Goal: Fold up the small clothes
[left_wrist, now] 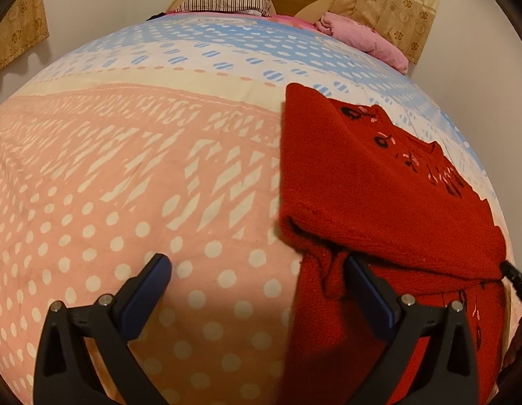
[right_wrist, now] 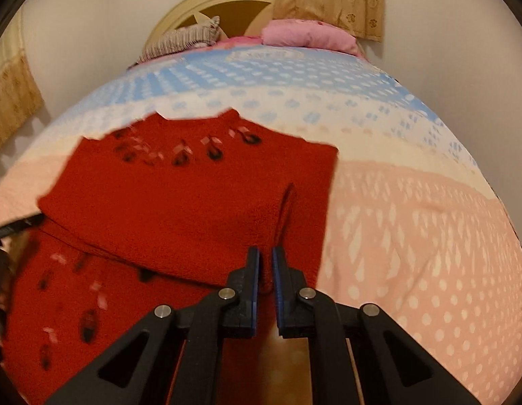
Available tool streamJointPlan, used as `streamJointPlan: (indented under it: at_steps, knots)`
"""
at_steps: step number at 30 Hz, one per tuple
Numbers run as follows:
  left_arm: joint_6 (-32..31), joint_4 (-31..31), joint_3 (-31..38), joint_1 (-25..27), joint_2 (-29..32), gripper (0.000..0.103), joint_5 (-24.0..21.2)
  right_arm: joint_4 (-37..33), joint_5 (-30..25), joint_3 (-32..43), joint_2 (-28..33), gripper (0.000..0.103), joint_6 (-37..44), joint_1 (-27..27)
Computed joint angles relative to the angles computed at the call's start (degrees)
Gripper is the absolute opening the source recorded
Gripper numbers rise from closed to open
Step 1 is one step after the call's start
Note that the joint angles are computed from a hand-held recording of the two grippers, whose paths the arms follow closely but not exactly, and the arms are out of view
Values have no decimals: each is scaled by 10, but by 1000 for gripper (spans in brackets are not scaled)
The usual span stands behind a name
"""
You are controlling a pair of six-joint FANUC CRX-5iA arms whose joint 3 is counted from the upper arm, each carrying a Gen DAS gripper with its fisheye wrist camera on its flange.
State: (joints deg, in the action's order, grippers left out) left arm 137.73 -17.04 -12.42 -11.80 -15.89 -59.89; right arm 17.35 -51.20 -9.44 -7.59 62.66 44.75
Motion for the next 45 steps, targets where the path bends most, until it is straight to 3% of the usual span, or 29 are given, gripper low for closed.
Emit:
streamJointPlan:
  at_steps: [9,14,15,18,19,25,37,45]
  knots:
    - [11,-13,9,-11,5,103,-10,3,-4,-10,-16,7,15,9]
    - [12,-21,15,-15,10,103,-16,60,19,-21,-27,8,-75,10]
    - [13,-22,16,-16,11,103,-17,50,26,-13,-26,14,-70,11]
    - [15,-30,20,-20,15,103,-23,-30,20,41,0,57,9,12]
    - [16,-32,21,-21,15,103,-23,-57,12,60,14,57,37,13]
    - [9,-22,15,-14,12,103,-16,-60,-40,86,73,55,62,22]
    - [-3,-10,5,-9,2,103,-7,-68,-6,41,40,53,71,4]
    - [-16,17,-60,-10,-87,103,2,-22,11,-12,-16,57,32,29]
